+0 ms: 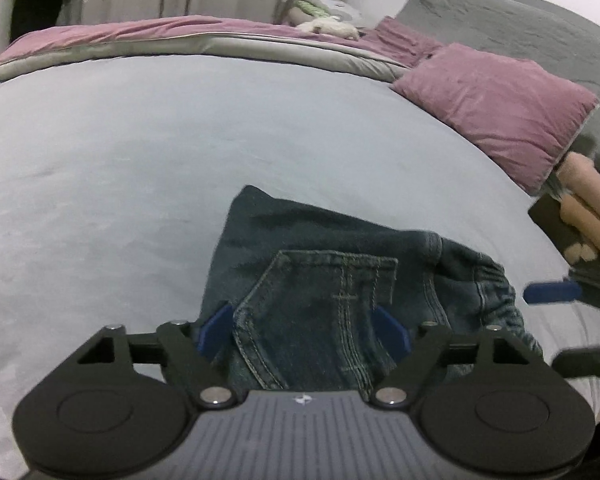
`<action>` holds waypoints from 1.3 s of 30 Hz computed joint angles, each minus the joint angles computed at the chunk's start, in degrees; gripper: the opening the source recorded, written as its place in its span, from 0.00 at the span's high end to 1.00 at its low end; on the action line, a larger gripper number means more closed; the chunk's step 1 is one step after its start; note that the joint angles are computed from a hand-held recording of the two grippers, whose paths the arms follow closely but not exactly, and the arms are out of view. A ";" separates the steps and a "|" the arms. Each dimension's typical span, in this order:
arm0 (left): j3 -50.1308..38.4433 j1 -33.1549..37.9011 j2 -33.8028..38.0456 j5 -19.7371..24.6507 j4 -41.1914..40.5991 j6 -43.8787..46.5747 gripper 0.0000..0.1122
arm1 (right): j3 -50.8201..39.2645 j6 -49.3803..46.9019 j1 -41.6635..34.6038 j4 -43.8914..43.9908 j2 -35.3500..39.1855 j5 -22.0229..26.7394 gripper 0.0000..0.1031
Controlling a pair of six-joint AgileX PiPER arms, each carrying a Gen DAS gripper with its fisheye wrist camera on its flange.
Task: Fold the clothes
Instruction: 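Grasp the leg cuffs again with the right gripper, then grasp the back-pocket side of the jeans with the left gripper while the right gripper holds the cuffs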
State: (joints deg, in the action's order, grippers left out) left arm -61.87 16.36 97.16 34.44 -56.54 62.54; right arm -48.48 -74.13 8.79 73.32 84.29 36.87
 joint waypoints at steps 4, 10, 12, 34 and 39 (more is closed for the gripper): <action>-0.65 -0.38 -0.07 -1.22 2.82 -3.25 0.21 | -1.30 5.28 -1.59 -3.25 -0.01 2.62 0.01; -1.40 -1.55 0.28 -3.53 9.47 -9.08 0.15 | -3.55 12.43 -2.46 -8.57 -0.05 4.74 0.00; -1.67 -1.71 0.42 -3.87 11.08 -10.30 0.15 | -4.15 14.21 -2.68 -9.86 0.08 5.47 0.00; -16.26 8.21 16.02 14.43 4.61 -26.09 0.14 | -10.15 31.60 -14.10 -10.46 10.89 17.81 0.00; -17.86 10.12 19.55 18.74 0.66 -26.56 0.14 | -11.23 35.42 -17.85 -7.95 16.02 22.36 0.00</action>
